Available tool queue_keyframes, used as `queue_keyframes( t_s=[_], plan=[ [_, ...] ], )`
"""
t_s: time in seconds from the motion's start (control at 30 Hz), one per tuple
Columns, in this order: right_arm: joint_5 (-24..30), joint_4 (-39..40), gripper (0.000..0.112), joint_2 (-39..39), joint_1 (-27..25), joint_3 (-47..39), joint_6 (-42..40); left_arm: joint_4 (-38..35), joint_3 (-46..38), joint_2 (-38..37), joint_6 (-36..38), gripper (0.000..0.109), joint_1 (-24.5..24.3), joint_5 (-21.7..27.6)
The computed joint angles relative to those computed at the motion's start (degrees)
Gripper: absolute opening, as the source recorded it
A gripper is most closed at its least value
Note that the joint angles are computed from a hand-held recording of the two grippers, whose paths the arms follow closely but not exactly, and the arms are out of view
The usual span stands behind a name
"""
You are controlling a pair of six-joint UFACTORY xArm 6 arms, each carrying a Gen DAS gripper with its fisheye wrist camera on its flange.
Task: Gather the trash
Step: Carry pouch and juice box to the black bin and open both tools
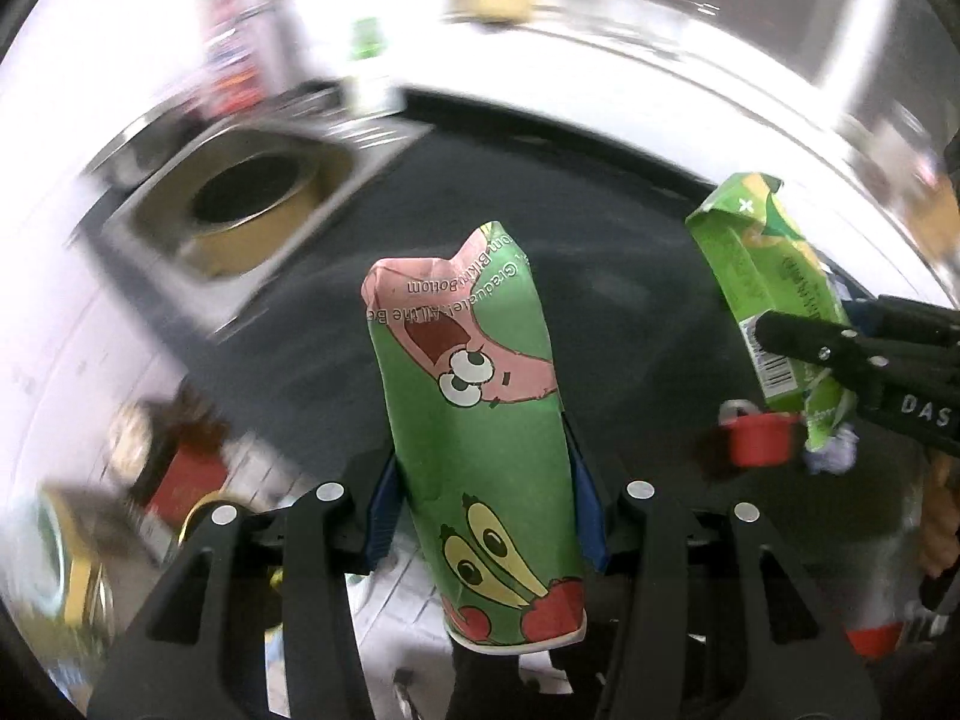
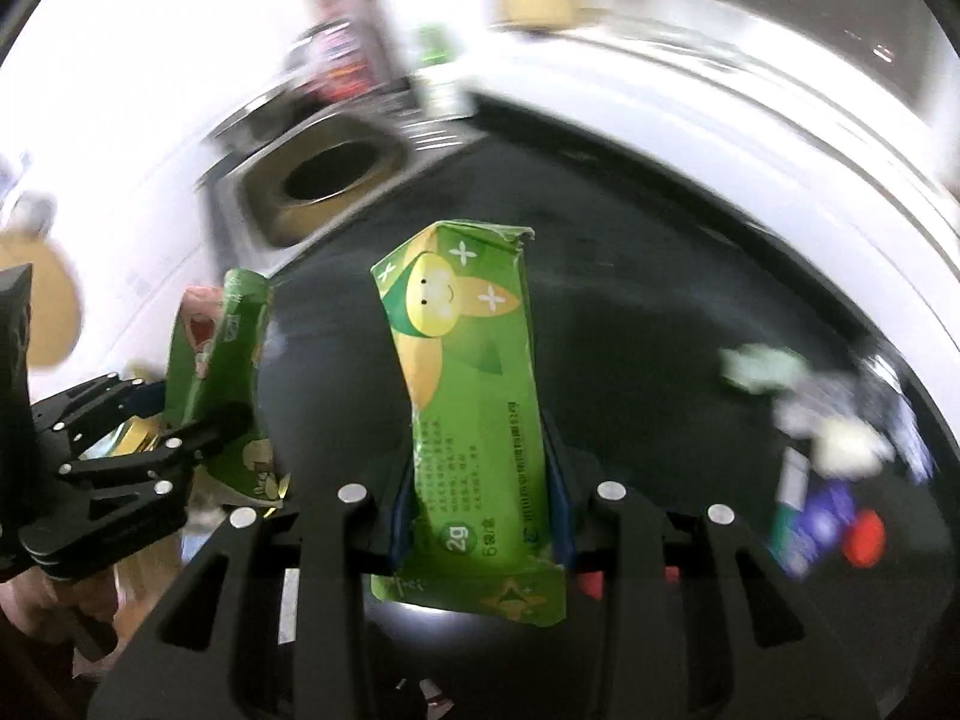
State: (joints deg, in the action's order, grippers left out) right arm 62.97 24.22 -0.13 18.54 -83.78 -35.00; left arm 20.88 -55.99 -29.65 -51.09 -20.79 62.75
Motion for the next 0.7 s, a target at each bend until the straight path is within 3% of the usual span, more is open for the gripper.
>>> queue_keyframes(
  t_s=[0.27, 0.43, 0.7],
  plan=[
    [2.5, 1.2, 0.036, 4.4, 17.9, -2.2, -1.5, -1.2, 20.0, -27.4, -6.4, 0.047, 9.8, 10.4],
    [3.1, 2.5, 0.036, 9.9, 28.3, -4.8, -2.2, -3.5, 30.1, -44.1, -3.7, 0.047, 19.1, 17.0],
    [4.0, 1.7, 0.036, 25.3, 39.5, -15.0, -0.2, -11.7, 45.9, -66.0, 15.5, 0.047, 45.4, 21.1]
  ],
)
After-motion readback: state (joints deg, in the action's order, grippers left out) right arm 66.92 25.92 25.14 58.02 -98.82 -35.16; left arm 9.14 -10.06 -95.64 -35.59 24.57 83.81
